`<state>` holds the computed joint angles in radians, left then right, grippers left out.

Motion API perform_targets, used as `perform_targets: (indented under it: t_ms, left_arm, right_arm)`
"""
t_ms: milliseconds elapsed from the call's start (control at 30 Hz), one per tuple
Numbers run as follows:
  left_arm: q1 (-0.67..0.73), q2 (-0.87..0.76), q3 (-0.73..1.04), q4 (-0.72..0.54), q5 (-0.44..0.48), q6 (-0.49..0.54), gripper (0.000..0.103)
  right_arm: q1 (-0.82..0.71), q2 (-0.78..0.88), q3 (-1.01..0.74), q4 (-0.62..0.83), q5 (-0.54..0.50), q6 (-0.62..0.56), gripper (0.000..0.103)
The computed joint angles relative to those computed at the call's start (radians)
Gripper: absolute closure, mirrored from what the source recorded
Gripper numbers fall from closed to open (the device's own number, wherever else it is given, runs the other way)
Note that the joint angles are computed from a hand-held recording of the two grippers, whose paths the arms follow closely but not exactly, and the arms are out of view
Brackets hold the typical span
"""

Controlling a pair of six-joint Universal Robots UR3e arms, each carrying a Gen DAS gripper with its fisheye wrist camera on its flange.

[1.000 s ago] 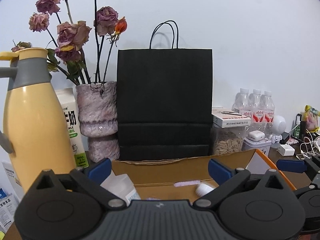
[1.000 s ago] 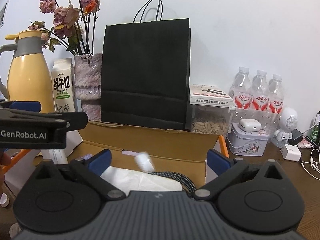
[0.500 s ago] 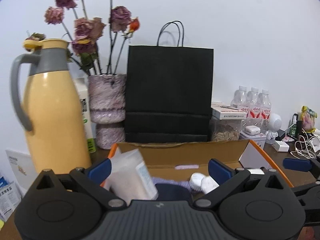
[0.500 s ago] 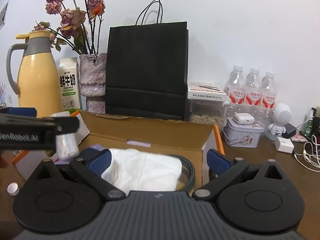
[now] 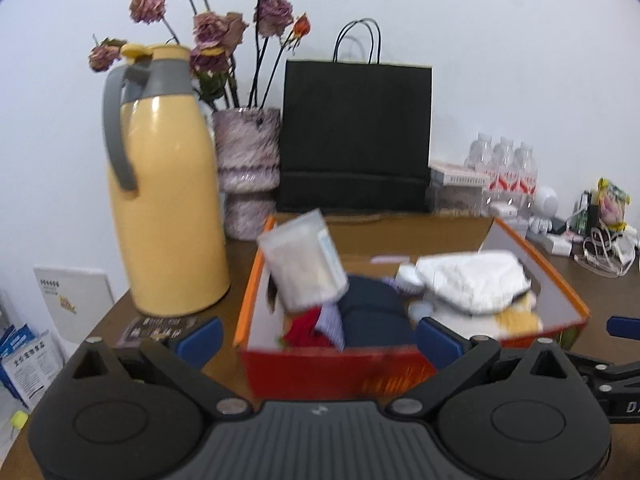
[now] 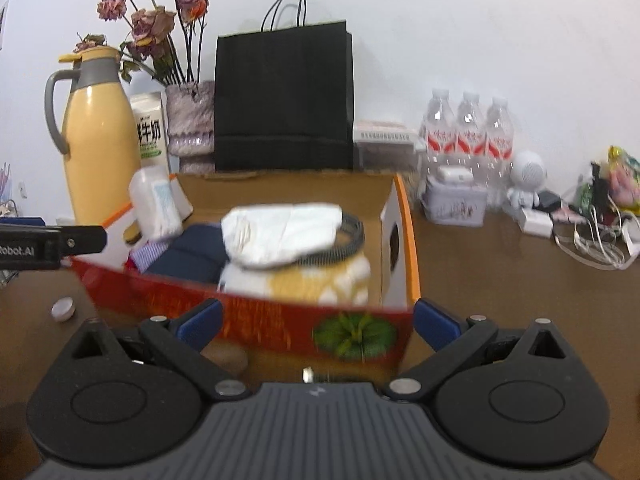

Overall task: Organize objects
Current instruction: 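Lift both tools out of the box and back over the table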

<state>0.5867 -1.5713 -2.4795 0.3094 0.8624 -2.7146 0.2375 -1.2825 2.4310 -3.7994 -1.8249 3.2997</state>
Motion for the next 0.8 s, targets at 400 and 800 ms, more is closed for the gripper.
perform_targets:
  t_ms: [400,800]
  left_arm:
    - [0.263,0.194,-0.136,-0.327,-0.042,0.319,0.0]
    - [0.377,0.394,-0.194,-0.693,-0.08,0.526,0.0]
  right_arm:
    - [0.13,-0.044,0.099,0.119,-0.087,0.065,0.0]
    - [0.17,-0.004,0.078,0.153,-0.107,0.195,0.022]
